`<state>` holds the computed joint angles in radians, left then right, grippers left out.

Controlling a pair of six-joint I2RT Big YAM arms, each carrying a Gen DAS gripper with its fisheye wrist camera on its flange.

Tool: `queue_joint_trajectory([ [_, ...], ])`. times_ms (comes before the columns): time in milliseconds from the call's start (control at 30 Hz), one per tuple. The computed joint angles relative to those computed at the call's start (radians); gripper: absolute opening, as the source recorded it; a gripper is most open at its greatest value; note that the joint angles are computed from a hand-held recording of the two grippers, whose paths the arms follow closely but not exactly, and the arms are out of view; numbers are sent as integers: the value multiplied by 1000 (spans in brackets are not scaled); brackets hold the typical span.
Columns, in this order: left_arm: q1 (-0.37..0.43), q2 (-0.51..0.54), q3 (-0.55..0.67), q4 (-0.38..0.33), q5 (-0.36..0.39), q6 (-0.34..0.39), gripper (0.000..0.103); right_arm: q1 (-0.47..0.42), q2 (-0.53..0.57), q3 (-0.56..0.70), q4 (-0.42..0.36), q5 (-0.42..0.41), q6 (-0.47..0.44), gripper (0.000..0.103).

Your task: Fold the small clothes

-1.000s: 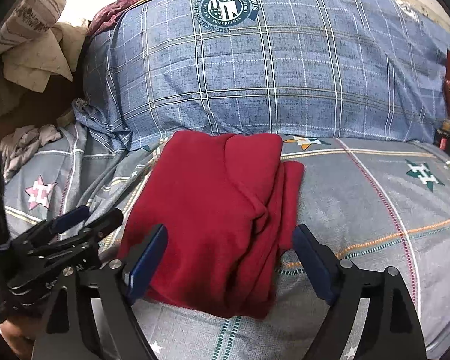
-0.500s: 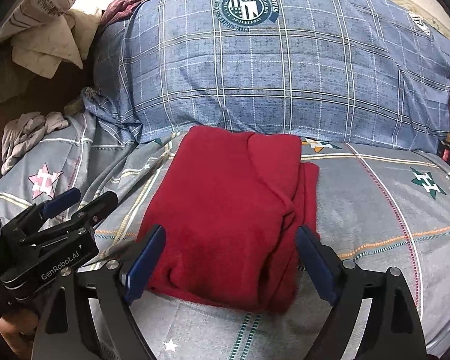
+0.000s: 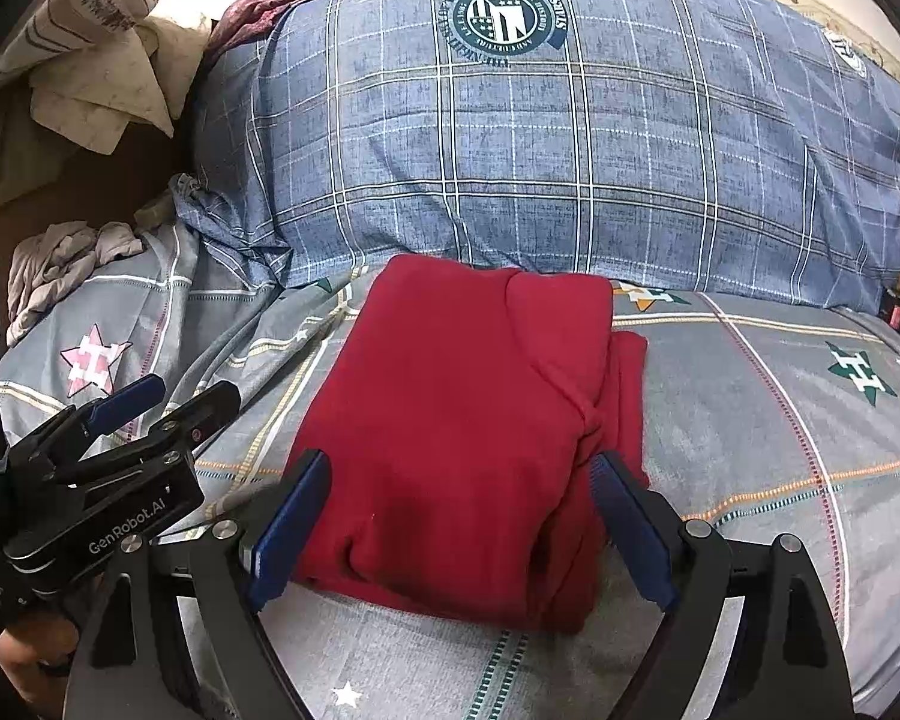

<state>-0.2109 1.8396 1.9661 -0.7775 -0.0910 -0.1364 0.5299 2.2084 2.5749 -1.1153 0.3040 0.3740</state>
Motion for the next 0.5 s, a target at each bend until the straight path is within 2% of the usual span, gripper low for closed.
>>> queue_joint_trajectory([
  [500, -4, 12, 15, -7, -6, 0, 72, 1, 2, -5, -1, -8, 8, 89],
])
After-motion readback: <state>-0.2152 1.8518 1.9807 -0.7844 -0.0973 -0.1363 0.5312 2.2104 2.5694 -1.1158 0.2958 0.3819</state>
